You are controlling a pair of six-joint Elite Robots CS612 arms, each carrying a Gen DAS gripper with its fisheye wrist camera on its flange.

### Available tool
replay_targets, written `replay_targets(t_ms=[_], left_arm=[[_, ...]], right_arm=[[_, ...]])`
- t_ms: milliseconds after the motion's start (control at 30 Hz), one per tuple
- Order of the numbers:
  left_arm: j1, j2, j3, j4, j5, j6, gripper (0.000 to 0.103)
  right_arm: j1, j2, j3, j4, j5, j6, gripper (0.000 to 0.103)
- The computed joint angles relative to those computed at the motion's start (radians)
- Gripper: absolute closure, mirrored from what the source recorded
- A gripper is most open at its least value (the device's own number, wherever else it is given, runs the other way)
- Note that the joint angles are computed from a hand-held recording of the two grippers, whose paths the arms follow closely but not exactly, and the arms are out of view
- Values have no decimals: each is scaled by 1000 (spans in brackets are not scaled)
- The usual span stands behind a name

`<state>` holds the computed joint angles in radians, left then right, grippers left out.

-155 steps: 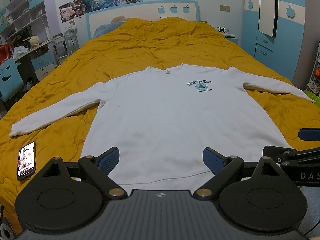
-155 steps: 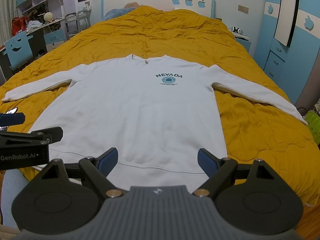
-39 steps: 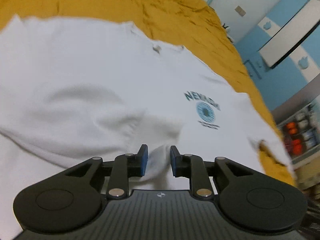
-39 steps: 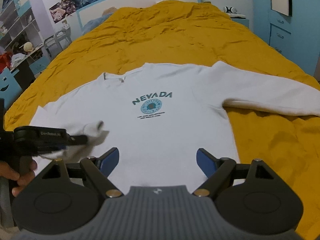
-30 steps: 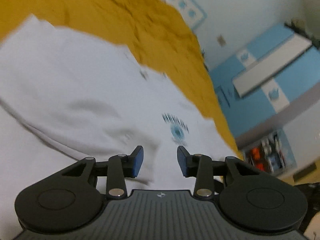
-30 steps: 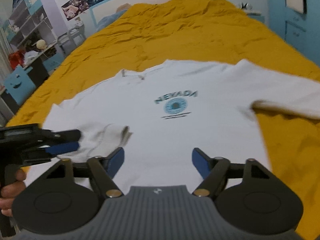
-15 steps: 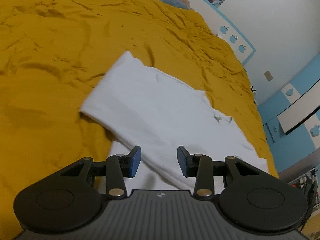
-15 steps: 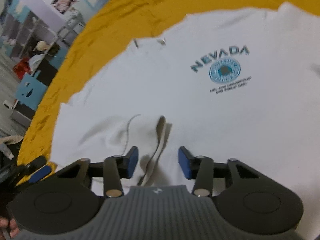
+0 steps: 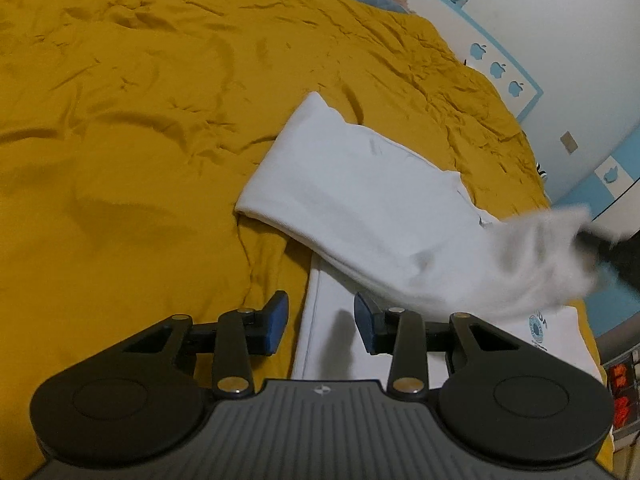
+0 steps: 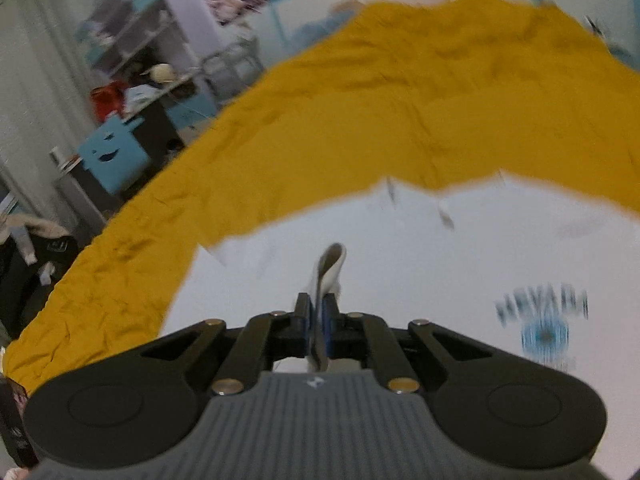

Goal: Fold small clothes
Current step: 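Grasp the other sleeve with the right gripper and fold it across the body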

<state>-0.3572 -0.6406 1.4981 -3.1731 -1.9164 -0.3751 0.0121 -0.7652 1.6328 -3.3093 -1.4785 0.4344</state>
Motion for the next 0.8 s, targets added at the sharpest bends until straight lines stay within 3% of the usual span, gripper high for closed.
replay_targets(t_ms=[167, 300, 433, 667, 733, 800], left_arm=[[-4, 9, -19, 21, 5, 19, 59], [-12, 17, -45, 46, 12, 64, 58], [-12, 44, -103, 88, -23, 96, 47], [-40, 95, -191, 116, 62, 140, 47], [-48, 100, -195, 106, 94, 172, 67], [-48, 103, -193, 97, 103, 156, 77]], right_arm=[[-12, -17, -63, 2, 43, -28, 103], [-15, -32, -96, -16, 16, -72, 103], [-25, -51, -105, -30, -2, -91, 103], [-46, -76, -81, -76, -8, -95, 103], [-54, -86, -59, -100, -24, -82, 103], [-67, -96, -26, -114, -50, -64, 103]])
